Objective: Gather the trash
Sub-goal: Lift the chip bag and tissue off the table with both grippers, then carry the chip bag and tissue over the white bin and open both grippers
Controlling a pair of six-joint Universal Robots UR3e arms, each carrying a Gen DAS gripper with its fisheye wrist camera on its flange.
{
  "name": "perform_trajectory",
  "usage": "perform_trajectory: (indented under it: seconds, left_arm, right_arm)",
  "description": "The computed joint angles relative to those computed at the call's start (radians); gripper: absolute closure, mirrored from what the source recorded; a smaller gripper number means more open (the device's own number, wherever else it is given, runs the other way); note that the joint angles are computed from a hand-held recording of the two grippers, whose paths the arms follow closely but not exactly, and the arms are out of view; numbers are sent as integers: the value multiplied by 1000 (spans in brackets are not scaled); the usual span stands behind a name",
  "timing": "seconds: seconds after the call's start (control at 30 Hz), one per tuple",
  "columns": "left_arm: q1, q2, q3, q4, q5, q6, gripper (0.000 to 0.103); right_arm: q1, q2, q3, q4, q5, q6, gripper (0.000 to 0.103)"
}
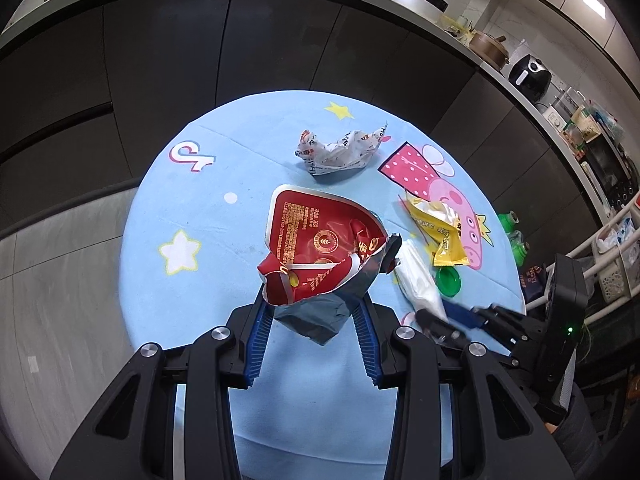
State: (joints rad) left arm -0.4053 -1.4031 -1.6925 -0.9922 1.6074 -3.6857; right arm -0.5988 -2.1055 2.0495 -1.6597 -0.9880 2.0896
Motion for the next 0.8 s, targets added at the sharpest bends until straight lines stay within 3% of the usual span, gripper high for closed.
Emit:
perform_trajectory:
  seconds: [0.13,0.37,0.57,0.8]
  left_arm:
    - [-14,-7,13,4,2,-5,66]
    - [-74,-78,123,6,14,-1,66]
    - [-162,-226,328,-12,31,17,66]
    - [-251,-458,648,-81,22,55,66]
  right_arm:
    - [-65,-10,-62,121,53,-37,96]
    - [-292,-64,-231,470,170,-244,96]
    - [-540,-54,-403,788,227,-470,96]
    - [-736,25,-512,929,247,-595,96]
